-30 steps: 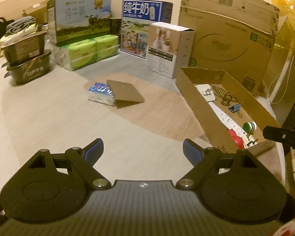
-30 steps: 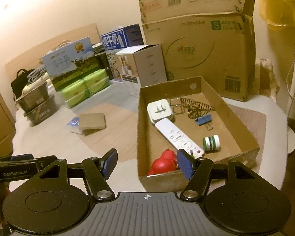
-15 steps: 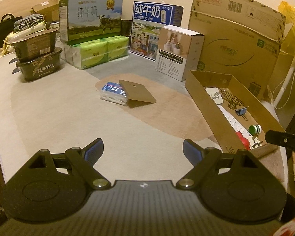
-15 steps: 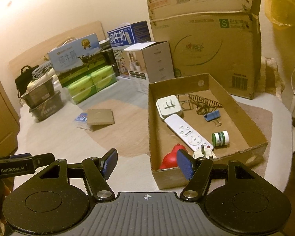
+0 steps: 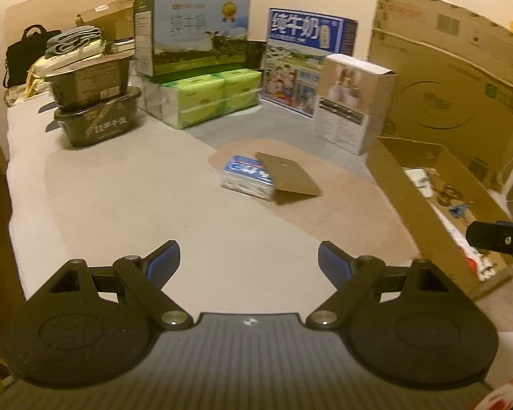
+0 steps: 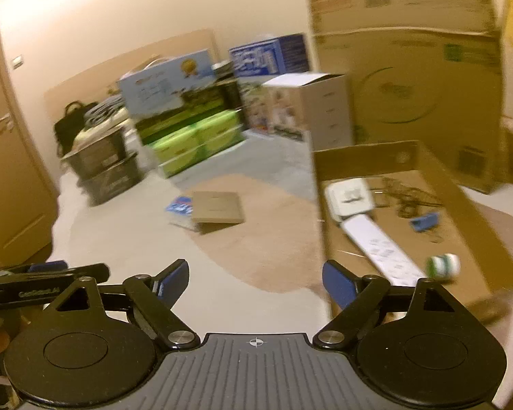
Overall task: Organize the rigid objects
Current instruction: 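Withdraw both tools from the box toward the gold router and tissue pack, then grasp the gold TP-LINK router with the right tool while the left tool grasps the blue tissue pack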
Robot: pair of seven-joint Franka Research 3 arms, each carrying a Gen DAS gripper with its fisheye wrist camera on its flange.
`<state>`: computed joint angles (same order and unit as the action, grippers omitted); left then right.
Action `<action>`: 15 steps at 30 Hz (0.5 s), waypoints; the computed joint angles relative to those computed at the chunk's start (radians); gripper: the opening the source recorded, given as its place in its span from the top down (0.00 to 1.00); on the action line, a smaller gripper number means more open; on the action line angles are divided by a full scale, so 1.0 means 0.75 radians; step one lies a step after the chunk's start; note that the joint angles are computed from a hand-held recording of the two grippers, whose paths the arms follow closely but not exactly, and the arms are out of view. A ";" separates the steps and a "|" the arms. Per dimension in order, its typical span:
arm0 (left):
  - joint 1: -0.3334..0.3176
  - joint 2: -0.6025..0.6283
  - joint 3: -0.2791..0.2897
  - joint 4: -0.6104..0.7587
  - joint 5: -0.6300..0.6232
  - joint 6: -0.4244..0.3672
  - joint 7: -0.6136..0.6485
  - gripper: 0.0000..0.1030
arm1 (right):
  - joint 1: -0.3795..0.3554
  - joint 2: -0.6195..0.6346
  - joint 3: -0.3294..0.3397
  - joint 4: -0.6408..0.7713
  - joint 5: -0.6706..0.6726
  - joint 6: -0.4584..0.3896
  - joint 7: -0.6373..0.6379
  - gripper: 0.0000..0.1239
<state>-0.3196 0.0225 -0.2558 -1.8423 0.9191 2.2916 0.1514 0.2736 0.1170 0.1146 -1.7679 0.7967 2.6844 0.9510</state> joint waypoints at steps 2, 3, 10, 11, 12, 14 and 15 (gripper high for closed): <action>0.016 0.013 0.015 0.009 -0.015 0.006 0.027 0.15 | 0.011 0.064 0.008 0.075 -0.026 -0.010 0.009 0.31; 0.025 0.020 0.024 0.013 -0.027 0.013 0.041 0.15 | 0.017 0.103 0.014 0.118 -0.046 -0.013 0.019 0.31; 0.092 0.113 0.087 0.075 -0.106 0.108 0.150 0.05 | 0.035 0.414 0.057 0.485 -0.169 -0.071 0.099 0.27; 0.100 0.126 0.097 0.081 -0.113 0.130 0.152 0.04 | 0.041 0.463 0.058 0.547 -0.200 -0.088 0.125 0.26; 0.107 0.138 0.105 0.088 -0.118 0.149 0.156 0.03 | 0.048 0.513 0.059 0.611 -0.231 -0.107 0.152 0.26; 0.121 0.175 0.122 0.115 -0.130 0.173 0.193 0.01 | 0.060 0.625 0.062 0.760 -0.290 -0.155 0.200 0.25; 0.125 0.192 0.129 0.130 -0.136 0.178 0.216 0.01 | 0.066 0.684 0.064 0.839 -0.318 -0.178 0.221 0.25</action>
